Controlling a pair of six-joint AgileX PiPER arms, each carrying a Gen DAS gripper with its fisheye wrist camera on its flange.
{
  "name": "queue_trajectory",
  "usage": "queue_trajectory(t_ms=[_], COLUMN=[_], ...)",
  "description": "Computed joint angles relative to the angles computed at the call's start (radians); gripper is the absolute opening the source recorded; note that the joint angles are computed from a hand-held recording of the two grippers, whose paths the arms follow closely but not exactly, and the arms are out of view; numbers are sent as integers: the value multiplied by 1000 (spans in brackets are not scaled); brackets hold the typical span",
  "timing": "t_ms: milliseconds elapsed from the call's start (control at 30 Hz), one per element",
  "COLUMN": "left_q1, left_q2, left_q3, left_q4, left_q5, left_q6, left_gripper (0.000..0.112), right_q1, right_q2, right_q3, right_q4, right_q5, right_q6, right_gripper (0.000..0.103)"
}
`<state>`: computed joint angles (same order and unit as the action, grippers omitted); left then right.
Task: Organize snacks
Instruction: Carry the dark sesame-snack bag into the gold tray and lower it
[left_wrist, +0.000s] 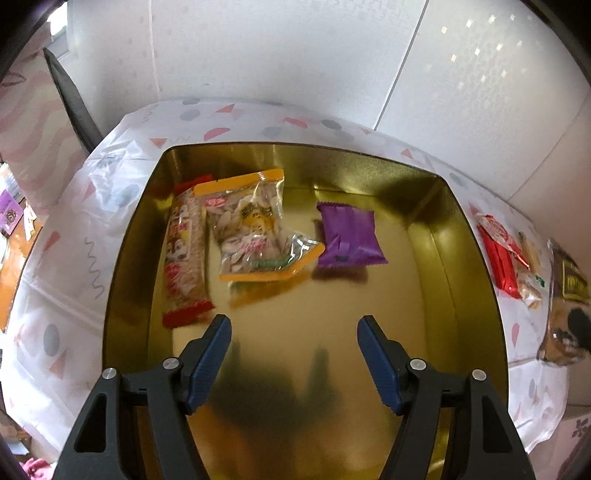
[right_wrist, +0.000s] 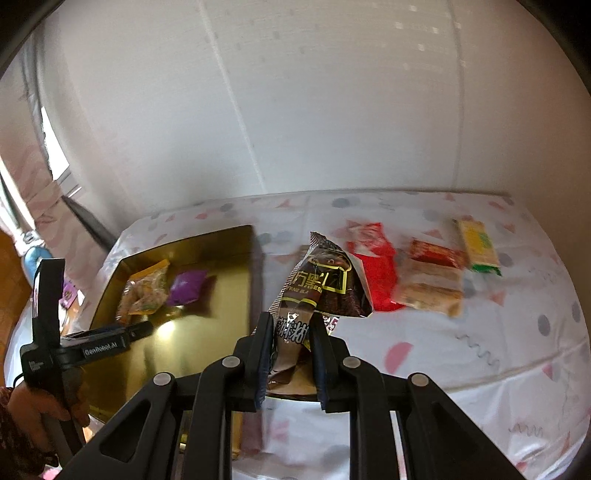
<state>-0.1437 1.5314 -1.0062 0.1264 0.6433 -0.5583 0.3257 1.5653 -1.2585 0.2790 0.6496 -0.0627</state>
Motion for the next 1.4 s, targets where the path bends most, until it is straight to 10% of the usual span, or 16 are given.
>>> queue_trajectory(t_ms=[1400], left_q1=[21], left_q2=[-125], left_q3=[80], left_q4=[47], left_q5=[53], left_q6=[61], left_gripper=[71], right_q1=[277], right_q2=[567], right_q3=[-720], right_q4=[-276], right_q5=[337], right_q6=[6], right_gripper=[20])
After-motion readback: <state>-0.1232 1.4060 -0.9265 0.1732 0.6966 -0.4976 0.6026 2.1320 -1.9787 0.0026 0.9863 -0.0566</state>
